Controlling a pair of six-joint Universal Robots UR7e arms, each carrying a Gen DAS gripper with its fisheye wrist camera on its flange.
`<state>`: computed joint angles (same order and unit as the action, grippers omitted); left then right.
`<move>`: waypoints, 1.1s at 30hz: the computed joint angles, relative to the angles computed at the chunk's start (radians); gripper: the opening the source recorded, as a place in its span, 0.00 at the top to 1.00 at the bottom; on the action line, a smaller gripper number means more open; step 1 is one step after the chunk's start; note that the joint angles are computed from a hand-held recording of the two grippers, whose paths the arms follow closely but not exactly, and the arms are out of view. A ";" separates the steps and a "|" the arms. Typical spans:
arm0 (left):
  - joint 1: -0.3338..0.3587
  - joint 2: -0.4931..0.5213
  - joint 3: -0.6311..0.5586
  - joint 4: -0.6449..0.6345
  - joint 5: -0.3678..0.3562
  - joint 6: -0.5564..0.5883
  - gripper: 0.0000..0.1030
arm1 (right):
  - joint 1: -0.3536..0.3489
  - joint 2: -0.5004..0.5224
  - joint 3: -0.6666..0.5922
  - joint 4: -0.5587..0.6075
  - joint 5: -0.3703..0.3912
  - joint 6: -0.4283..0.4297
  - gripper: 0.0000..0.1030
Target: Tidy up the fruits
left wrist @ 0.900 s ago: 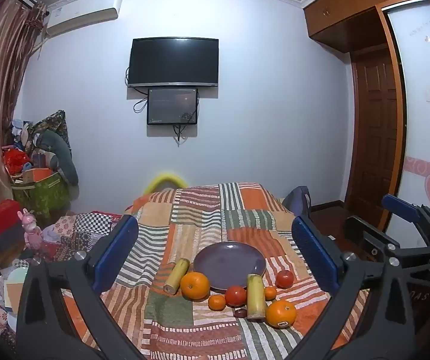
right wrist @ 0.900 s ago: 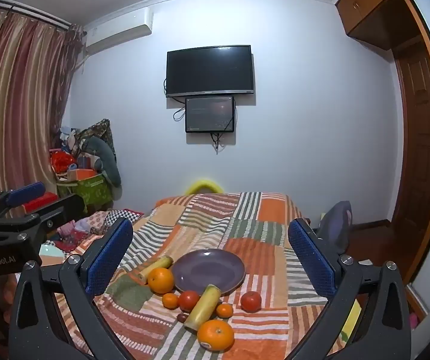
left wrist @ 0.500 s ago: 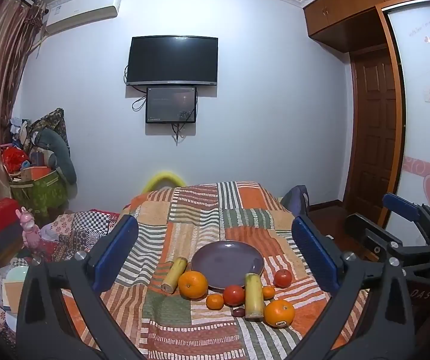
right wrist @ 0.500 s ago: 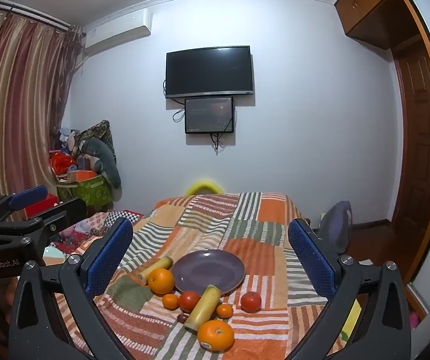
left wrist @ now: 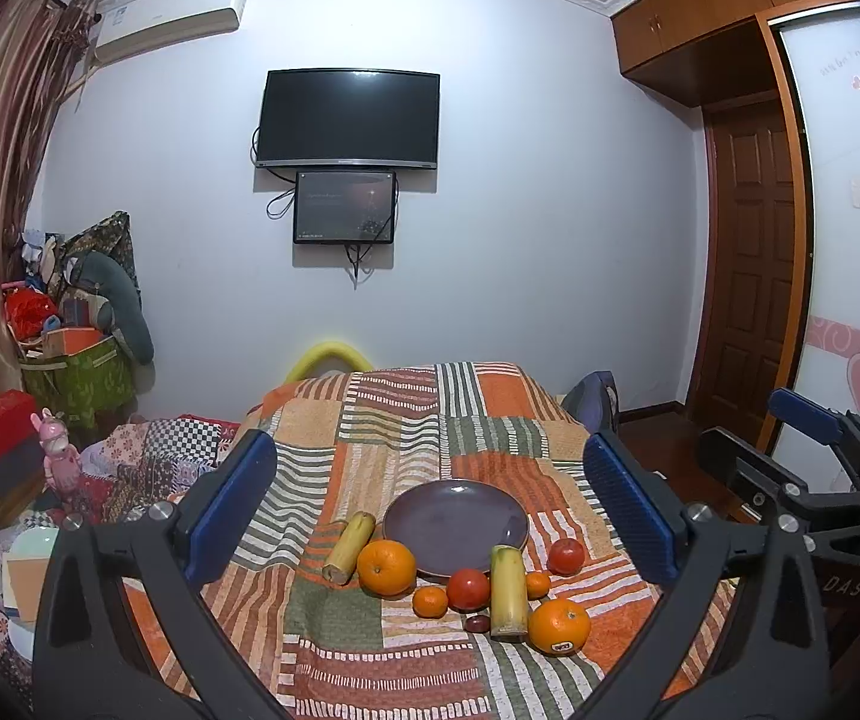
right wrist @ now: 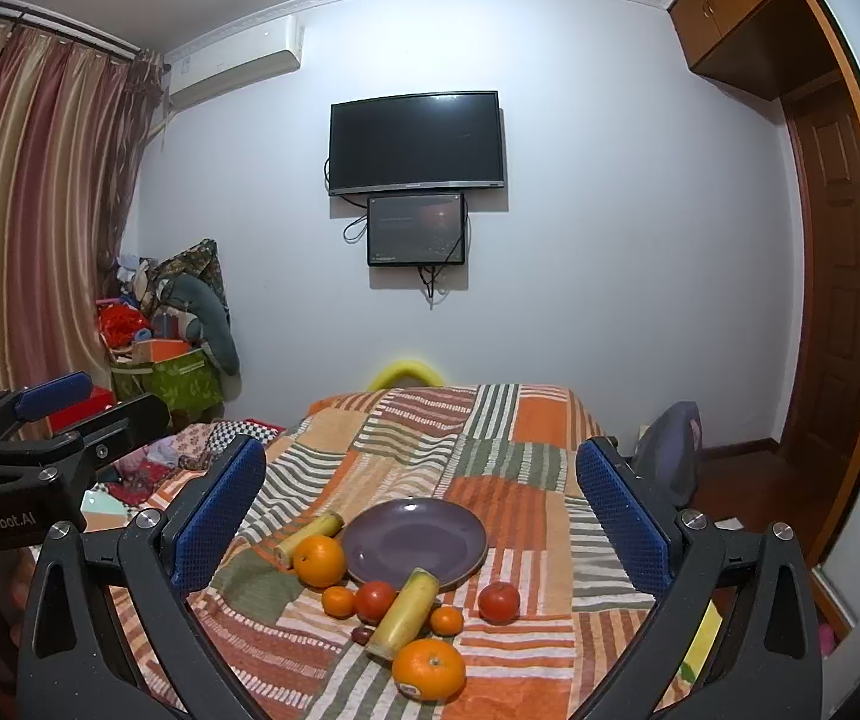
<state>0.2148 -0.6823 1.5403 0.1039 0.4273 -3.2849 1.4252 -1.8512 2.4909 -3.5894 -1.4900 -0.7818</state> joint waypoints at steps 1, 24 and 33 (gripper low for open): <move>0.001 0.000 0.001 0.000 0.002 -0.002 0.00 | -0.001 -0.001 0.000 0.001 0.001 0.000 0.00; 0.004 0.002 -0.001 0.010 0.008 -0.018 0.00 | -0.002 -0.005 -0.004 0.009 0.001 0.007 0.00; 0.003 0.006 -0.001 0.009 0.011 -0.021 0.00 | -0.003 -0.007 -0.005 0.015 0.001 0.011 0.00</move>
